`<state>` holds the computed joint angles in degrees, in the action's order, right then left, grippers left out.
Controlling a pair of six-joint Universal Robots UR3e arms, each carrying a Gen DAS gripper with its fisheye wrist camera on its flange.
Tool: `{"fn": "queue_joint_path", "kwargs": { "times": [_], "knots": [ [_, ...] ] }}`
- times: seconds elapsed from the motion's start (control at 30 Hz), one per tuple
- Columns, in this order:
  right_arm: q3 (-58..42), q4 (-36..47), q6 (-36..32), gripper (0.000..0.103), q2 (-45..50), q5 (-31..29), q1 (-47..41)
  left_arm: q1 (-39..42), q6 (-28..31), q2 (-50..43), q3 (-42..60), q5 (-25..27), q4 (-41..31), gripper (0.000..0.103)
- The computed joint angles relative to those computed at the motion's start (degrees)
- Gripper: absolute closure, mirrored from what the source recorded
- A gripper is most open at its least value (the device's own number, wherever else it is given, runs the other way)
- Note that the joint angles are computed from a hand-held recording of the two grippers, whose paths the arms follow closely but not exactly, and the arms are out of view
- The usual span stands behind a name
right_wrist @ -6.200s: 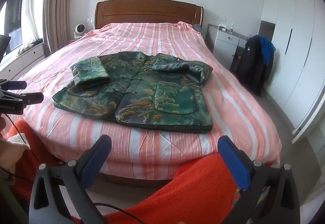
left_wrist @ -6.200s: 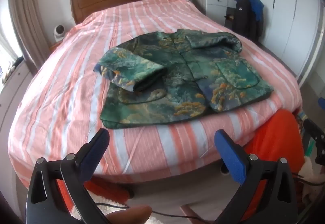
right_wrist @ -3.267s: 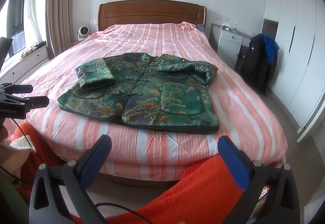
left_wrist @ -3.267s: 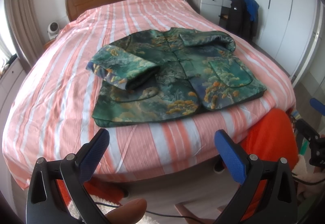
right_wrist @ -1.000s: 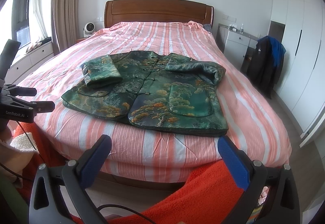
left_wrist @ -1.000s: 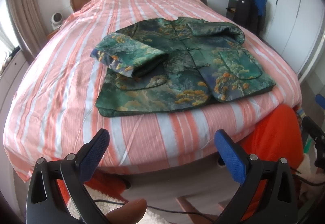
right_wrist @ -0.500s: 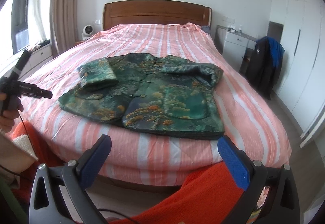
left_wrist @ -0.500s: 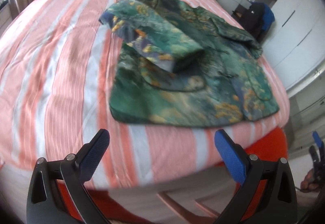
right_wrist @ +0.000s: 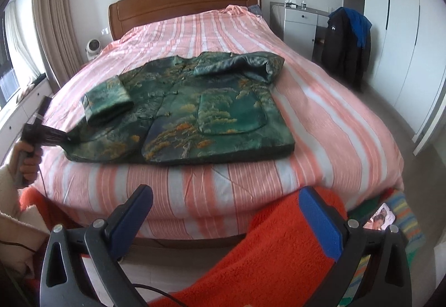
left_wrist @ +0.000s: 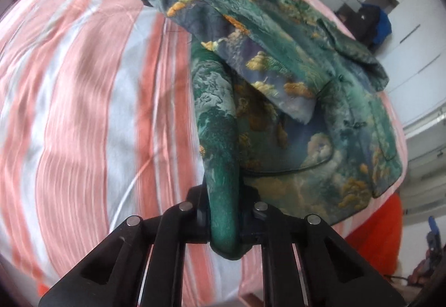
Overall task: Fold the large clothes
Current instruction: 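Grasp the folded-back sleeve cuff of the green jacket with the left tool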
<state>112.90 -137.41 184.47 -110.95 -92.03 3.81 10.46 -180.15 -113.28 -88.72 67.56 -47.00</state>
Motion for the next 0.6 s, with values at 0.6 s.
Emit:
{"fn": "queue_joint_path", "kwargs": {
  "times": [0.6],
  "knots": [
    [-29.62, 8.41, -18.03, 0.001, 37.83, 14.53, -20.94, 8.71, 2.8, 23.12, -27.76, -1.03, 0.86, 0.092]
  ]
}}
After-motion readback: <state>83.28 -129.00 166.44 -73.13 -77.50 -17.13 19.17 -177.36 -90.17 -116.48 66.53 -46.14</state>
